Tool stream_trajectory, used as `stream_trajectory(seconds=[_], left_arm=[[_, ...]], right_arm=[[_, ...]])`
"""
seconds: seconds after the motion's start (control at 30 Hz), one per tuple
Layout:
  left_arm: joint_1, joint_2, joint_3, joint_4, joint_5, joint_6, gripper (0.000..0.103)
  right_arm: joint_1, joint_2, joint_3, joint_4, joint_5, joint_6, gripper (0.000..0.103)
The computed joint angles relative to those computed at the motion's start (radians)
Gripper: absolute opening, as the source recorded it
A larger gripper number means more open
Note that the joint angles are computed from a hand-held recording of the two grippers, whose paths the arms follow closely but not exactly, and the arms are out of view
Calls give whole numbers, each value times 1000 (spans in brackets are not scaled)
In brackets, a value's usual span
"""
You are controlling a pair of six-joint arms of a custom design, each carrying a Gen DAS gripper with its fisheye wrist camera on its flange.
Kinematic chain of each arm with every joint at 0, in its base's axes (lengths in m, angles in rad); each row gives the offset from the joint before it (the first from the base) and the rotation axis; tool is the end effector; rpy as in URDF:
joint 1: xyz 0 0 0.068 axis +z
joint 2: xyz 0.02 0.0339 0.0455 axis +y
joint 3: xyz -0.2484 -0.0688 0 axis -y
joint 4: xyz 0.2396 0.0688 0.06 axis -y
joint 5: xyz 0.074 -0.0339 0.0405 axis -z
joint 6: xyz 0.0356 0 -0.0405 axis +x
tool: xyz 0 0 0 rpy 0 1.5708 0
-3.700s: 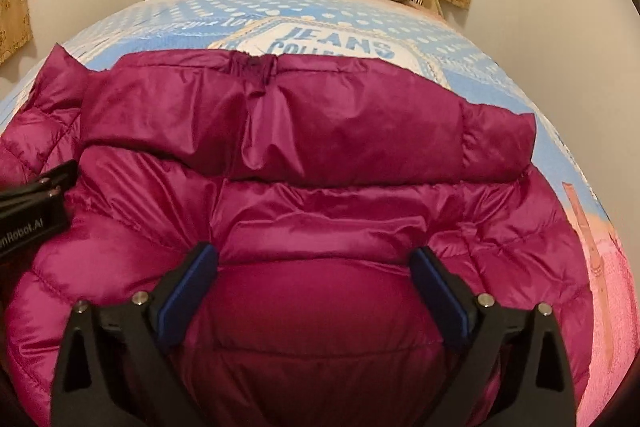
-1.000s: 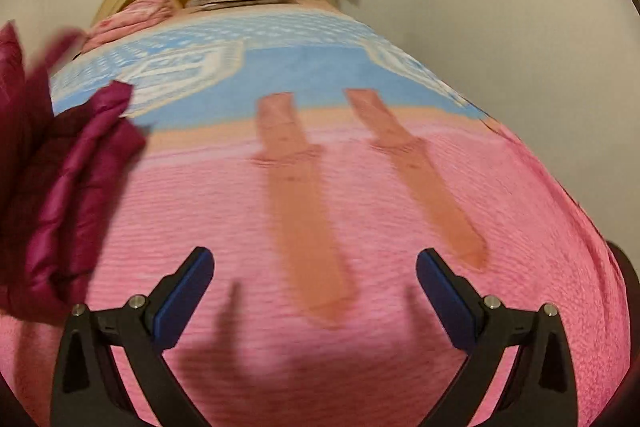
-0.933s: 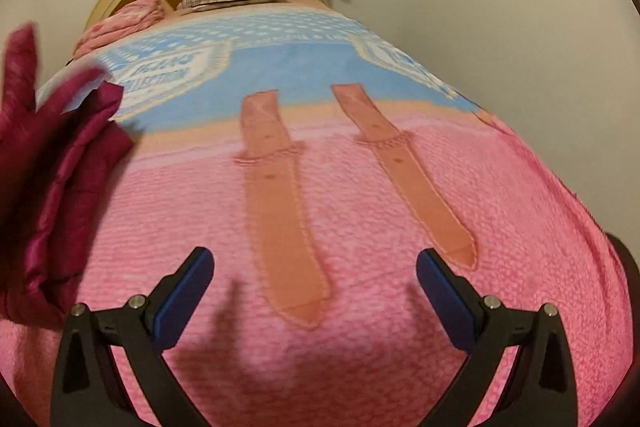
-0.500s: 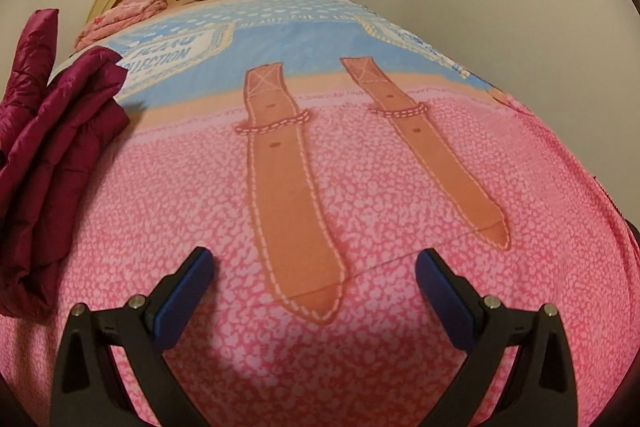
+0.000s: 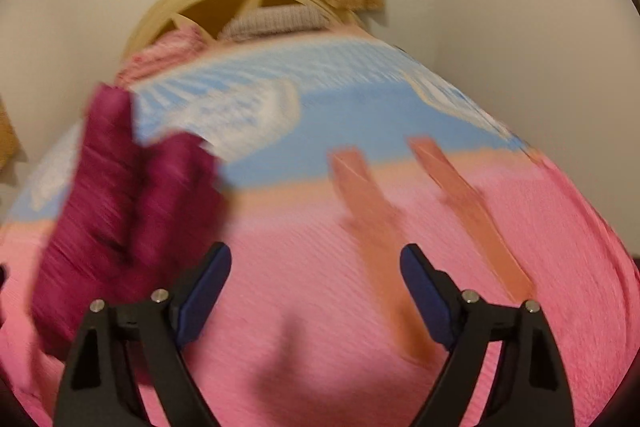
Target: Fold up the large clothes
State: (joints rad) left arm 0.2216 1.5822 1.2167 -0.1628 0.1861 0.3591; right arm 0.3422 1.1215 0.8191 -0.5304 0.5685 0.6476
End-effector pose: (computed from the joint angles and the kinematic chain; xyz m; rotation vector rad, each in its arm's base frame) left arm 0.3548 0.0732 0.2773 0.2553 2.0772 0.1567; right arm 0.2219 0.0587 0.2462 0.5895 2.1704 -0.1641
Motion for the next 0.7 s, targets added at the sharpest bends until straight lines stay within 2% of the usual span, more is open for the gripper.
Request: stream_trajectory(seconds=[0.1, 0.13, 0.23, 0.27, 0.37, 0.47, 0.5, 0.6, 0.7], left_arm=[[-35, 173, 223, -81, -126, -120, 94], [-42, 206, 269, -106, -138, -149, 94], [-86, 276, 366, -170, -150, -238, 94], [-99, 306, 421, -238, -122, -287, 94], [-144, 351, 491, -311, -69, -363, 94], [-210, 390, 523, -306, -147, -368, 94], [-229, 401, 526, -297, -167, -368, 94], [-278, 453, 567, -305, -216, -345, 94], [-326, 471, 551, -281, -266, -305, 94]], right_arm=[[72, 186, 226, -4, 47, -34, 88], [89, 254, 308, -11, 48, -47, 86], [130, 421, 503, -23, 87, -84, 82], [141, 487, 577, -30, 98, -96, 82], [146, 665, 757, -31, 110, -132, 80], [117, 788, 849, -59, 122, -126, 71], [102, 799, 836, -54, 115, -115, 67], [67, 814, 790, -54, 127, -79, 67], [29, 794, 684, -2, 107, -63, 67]])
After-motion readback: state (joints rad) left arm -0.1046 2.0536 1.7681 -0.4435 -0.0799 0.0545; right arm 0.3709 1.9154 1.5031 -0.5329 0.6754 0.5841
